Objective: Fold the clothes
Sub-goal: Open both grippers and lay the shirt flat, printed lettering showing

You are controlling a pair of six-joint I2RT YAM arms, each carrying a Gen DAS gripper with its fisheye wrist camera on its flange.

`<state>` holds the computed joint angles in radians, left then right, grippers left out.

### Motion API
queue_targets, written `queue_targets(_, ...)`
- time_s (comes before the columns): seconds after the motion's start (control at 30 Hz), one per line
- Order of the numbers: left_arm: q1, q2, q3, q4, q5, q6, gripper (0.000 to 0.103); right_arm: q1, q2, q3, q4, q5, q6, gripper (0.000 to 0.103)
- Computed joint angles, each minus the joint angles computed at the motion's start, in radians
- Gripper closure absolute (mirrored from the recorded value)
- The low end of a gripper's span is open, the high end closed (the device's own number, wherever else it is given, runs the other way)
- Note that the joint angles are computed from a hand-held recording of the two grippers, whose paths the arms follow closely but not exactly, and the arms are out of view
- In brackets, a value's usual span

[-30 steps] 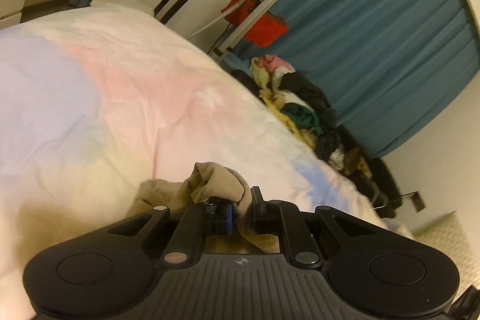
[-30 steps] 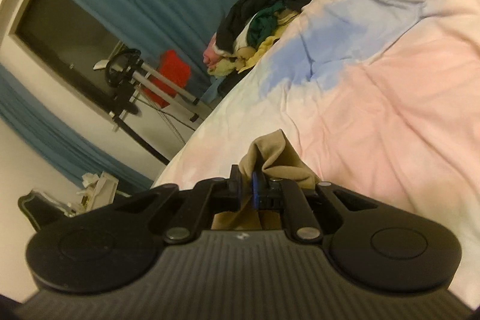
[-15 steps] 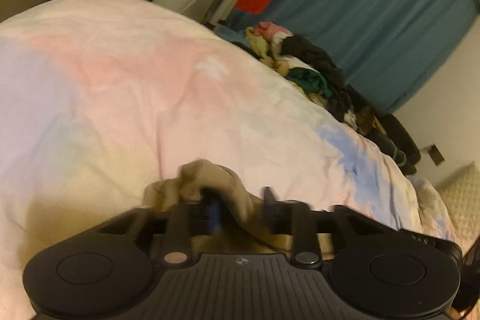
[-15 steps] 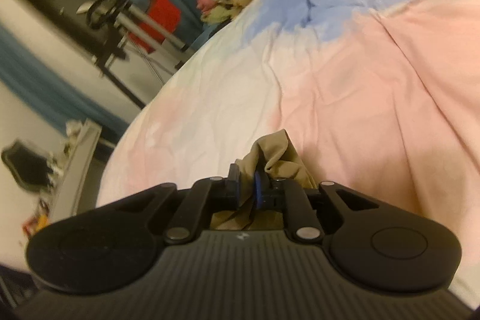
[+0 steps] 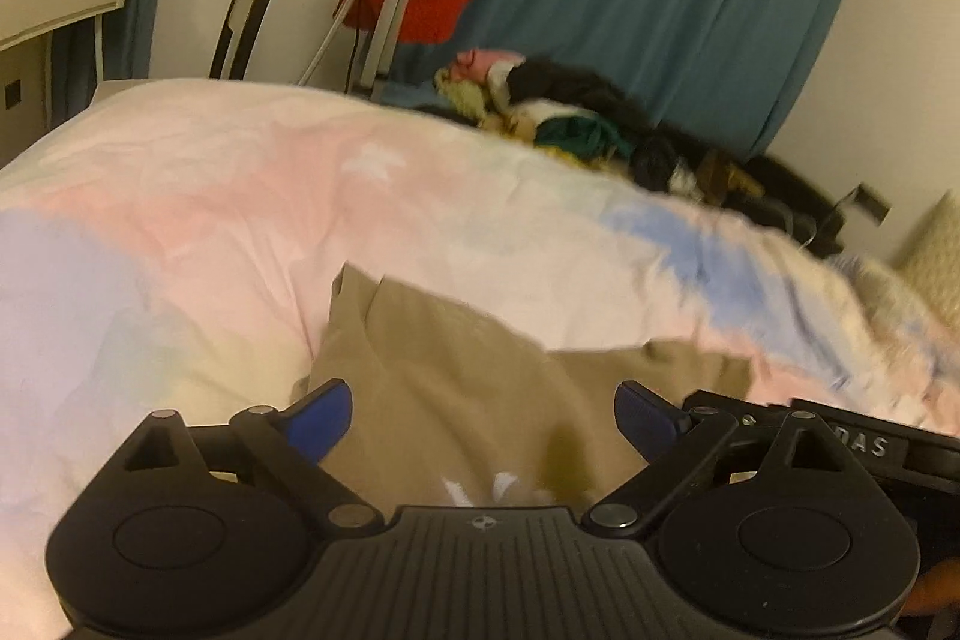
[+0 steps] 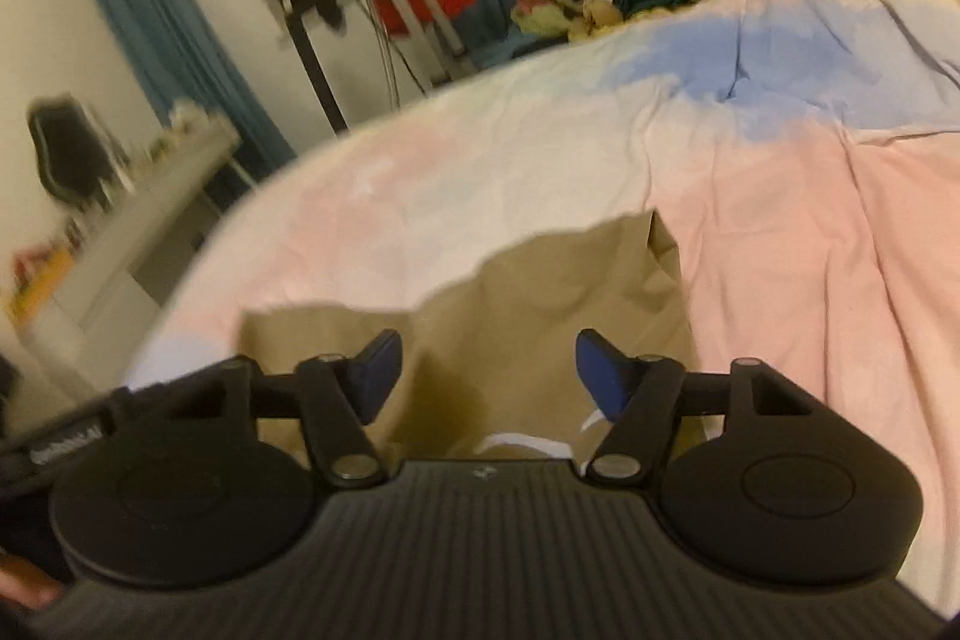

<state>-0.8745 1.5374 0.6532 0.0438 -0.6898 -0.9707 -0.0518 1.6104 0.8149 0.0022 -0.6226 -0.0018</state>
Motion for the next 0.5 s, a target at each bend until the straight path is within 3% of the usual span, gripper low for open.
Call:
queue_targets(0.13,0.044,0.101,0.038,-0.005,0.042,0.026,0.007,0.060,0.107,0.023,0.096,0.076,-0.014,0.041)
queue_targets(0.27,0.030,0.177,0.095,-0.047,0.009,0.036,0.007,0.090,0.158,0.015,0.185,0.116,-0.001,0.041)
queue_targets(0.5,-0.050,0.121,0.079,-0.096,-0.044,-0.029,0.008,0.023,0.004,-0.047,0.086,0.040,-0.037,0.041)
